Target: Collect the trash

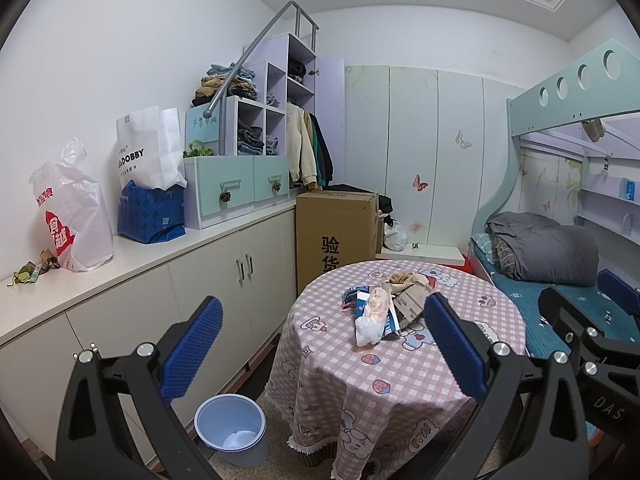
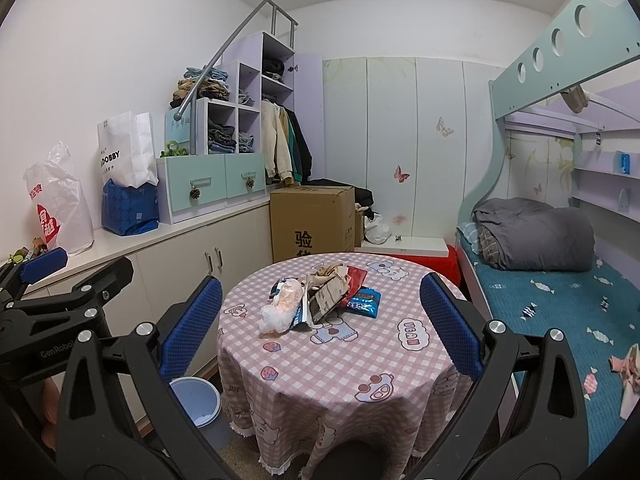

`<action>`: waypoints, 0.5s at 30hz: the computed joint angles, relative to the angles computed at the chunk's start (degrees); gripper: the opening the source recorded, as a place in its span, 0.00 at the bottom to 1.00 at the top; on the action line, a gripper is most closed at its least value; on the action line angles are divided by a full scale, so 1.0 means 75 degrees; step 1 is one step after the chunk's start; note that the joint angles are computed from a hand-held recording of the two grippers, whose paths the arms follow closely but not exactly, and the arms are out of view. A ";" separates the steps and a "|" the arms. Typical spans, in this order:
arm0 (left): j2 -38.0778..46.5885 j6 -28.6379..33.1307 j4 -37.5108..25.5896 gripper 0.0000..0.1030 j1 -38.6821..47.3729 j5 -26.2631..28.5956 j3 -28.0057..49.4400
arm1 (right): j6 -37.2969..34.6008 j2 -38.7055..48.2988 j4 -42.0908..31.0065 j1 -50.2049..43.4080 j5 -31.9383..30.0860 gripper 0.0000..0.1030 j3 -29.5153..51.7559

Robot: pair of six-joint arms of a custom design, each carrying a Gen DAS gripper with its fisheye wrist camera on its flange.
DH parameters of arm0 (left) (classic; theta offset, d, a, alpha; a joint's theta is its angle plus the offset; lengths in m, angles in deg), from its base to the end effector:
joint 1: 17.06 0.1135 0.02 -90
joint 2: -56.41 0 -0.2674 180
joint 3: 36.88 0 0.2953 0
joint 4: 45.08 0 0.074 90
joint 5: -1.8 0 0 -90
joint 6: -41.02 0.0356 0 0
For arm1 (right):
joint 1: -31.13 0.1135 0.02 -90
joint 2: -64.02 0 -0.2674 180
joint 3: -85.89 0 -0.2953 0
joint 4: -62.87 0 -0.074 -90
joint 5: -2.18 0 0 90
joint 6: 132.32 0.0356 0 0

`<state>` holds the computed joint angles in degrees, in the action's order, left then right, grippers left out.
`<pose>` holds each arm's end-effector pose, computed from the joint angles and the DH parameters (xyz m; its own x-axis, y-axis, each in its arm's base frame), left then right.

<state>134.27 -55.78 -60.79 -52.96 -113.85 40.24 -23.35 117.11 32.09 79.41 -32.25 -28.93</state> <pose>0.3013 -0.1991 0.3411 -0.2505 0.0496 -0.9668 0.1638 0.9865 0.0082 0.1799 0.1576 0.3590 -0.1698 0.0857 -0.9817 0.1619 0.9851 0.0580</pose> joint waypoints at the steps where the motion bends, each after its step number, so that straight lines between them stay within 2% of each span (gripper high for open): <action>1: -0.0003 -0.0001 0.0004 0.96 0.0001 0.0004 -0.0006 | 0.0000 0.0009 0.0014 0.0003 0.0002 0.94 -0.0001; 15: -0.0030 -0.0003 0.0154 0.96 0.0000 0.0000 -0.0208 | 0.0013 -0.0026 0.0026 -0.0029 -0.0044 0.94 -0.0079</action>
<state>134.04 -55.80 -59.64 -52.96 -113.85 38.68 -23.25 116.91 32.29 79.19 -32.58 -29.52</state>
